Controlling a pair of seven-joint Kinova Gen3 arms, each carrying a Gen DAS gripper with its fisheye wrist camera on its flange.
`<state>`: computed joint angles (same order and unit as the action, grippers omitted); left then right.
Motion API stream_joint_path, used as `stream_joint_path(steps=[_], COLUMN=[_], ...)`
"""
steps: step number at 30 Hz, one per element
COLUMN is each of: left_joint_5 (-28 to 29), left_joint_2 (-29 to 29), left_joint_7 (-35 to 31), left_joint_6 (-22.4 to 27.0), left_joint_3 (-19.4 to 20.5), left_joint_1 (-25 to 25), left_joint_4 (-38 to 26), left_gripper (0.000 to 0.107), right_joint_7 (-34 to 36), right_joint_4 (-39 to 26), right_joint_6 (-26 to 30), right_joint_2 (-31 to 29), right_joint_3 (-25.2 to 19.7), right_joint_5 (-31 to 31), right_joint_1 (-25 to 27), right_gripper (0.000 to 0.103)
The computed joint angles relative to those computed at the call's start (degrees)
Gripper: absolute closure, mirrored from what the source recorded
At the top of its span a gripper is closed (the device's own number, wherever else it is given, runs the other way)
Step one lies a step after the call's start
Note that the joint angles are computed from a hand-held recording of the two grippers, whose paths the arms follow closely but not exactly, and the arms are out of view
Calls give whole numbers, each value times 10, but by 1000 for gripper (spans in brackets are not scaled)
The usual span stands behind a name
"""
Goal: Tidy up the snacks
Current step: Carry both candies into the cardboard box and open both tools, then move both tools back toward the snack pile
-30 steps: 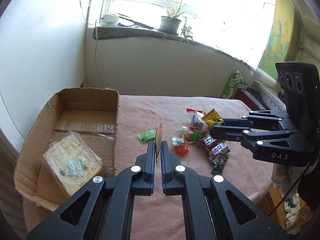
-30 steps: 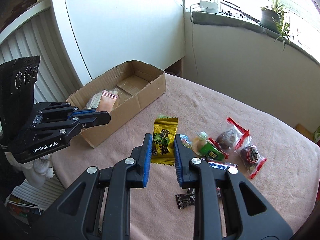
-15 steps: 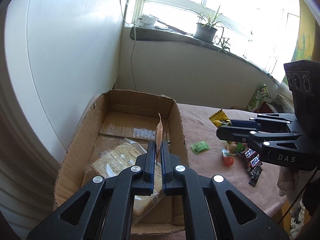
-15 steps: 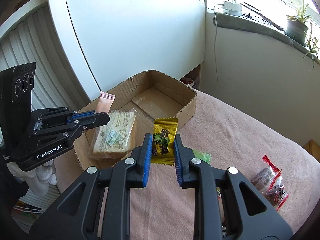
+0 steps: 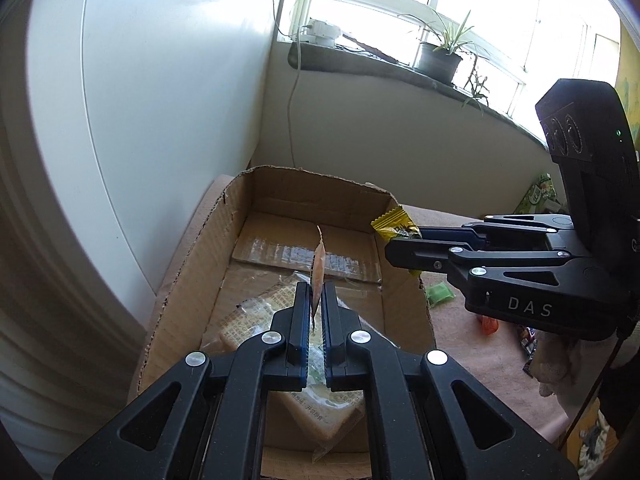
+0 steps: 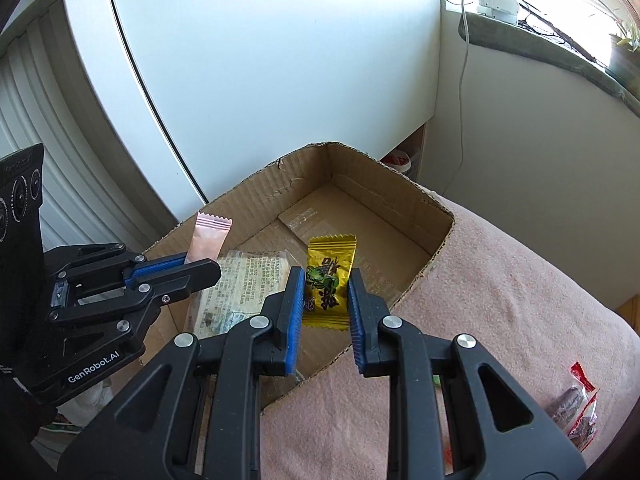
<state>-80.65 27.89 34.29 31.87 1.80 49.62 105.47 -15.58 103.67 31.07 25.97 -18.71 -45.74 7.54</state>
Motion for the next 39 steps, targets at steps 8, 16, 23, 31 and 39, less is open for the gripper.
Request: stream_joint_path(steps=[8, 16, 23, 31, 39], left_joint_5=[21, 23, 18, 7, -1], left_joint_2=[-2, -8, -11, -5, 24], left_joint_7=[-12, -6, 3, 13, 6], left_joint_6=[10, 35, 61, 72, 35], left_joint_3=[0, 3, 15, 30, 28], left_joint_1=[2, 15, 25, 43, 65], left_joint_4=[-2, 4, -2, -22, -66], left_gripper=[86, 75, 75, 75, 68], right_joint_7=[-3, 52, 95, 172, 265], right_joint_4=[-4, 21, 41, 71, 102], right_joint_6=[-2, -24, -25, 18, 46], right_joint_2=[6, -12, -38, -73, -99], right_joint_3=[-4, -25, -10, 36, 120], right_joint_5=[1, -52, -90, -146, -177], right_joint_1=[0, 35, 47, 80, 116], right_gripper=[79, 32, 24, 10, 9])
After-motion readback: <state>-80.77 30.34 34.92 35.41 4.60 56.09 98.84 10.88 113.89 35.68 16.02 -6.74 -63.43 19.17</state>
